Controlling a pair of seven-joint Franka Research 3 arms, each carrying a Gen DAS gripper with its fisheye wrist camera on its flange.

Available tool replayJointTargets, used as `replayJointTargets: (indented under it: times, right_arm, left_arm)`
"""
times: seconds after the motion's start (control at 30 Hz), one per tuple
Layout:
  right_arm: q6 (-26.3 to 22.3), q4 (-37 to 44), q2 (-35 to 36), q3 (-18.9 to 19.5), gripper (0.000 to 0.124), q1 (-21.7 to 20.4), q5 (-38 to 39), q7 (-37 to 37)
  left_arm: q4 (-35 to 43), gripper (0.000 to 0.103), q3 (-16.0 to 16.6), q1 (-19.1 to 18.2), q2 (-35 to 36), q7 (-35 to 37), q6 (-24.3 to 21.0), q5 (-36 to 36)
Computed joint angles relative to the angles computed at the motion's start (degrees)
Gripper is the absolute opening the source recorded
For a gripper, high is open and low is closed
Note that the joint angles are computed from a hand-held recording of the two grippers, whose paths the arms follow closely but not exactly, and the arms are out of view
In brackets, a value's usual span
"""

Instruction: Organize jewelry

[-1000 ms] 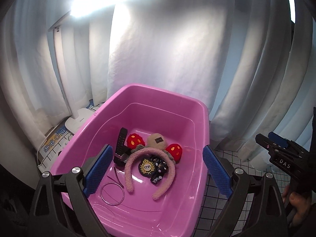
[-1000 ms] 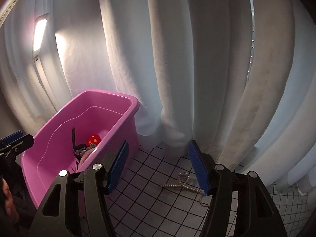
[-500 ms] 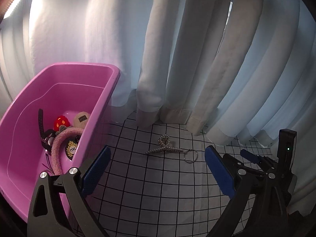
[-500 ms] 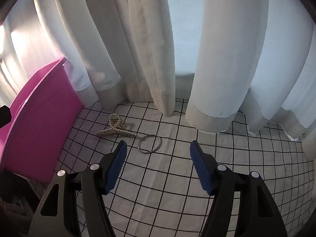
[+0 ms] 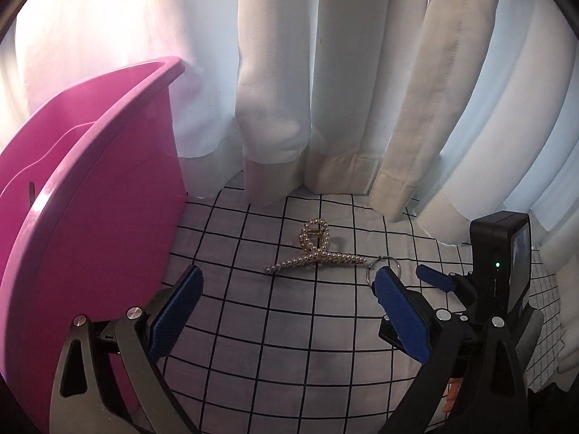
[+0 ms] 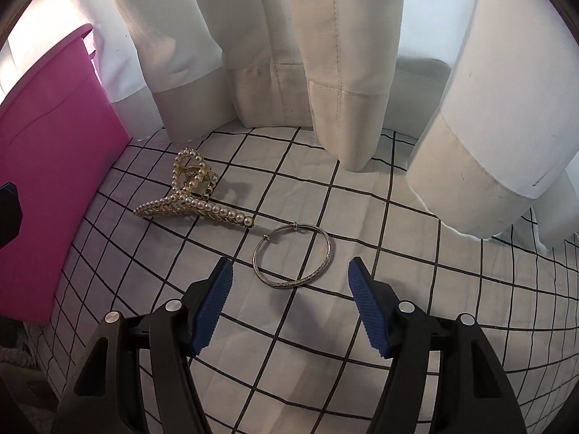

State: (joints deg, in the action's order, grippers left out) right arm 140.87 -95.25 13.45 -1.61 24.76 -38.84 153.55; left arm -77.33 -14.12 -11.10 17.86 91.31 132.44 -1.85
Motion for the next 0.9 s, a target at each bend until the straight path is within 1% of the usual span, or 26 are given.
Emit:
replayJointTargets:
  times: [0.07,0.17,0.23,0.3,0.43,0.53,0.7,0.73,0.83,0.9]
  right_arm:
    - [-0.6,1.6,1.4,-0.1,0.063,-0.1,0.5,-0.4]
    - [-3.2,4.7,3.9,-0.6,0.065,0.4,1.2,-1.3]
    - [-6.0,6.8,5.2,-1.4,0.066,1.6,-0.2,-0.9]
    - [-7.5,7.9,6.0,-2.0,0.067,2.3,-1.4,-0.4]
    - [-5.7,4.3,3.9,-2.9,0.067,2.5,-3.8,4.1]
    - [-5.6,2.0,2.3,-2.7,0.067,1.8,-5.3,6.6]
    - [-5.0,0.8,1.4,-1.7,0.067,0.5,-6.4,7.2]
    - [-4.2,-0.2,0.9,-1.8,0.067,0.0,-6.6,7.3]
    - [-4.4,0.3,1.3,-1.4,0.068,-0.2,-6.8,7.5]
    - [-4.8,1.2,1.9,-1.2,0.069,-0.1,-6.7,7.5]
  left_arm:
    - [1.7,0.094,0.2,-0.5,1.7,-0.4,-0.5,1.1]
    - [4.0,0.094,0.5,-1.0,4.0,-0.9,-1.5,2.3]
    - [4.7,0.094,0.5,-1.1,4.8,-1.2,-1.7,2.8]
    - [4.8,0.094,0.7,-1.3,5.4,-1.4,-1.4,3.6]
    - [6.4,0.094,0.6,-1.8,7.4,-1.4,-2.0,4.7]
    - [8.5,0.094,0.5,-2.5,9.5,-1.2,-2.8,5.3]
    - [13.2,0.094,1.0,-4.5,14.0,-1.5,-3.6,7.4]
    - [14.3,0.094,1.0,-4.9,15.0,-1.3,-3.9,7.8]
    - [18.9,0.095,1.6,-6.2,18.5,-1.3,-6.7,9.0]
    - [22.0,0.095,1.0,-5.9,20.7,-1.2,-8.2,7.6]
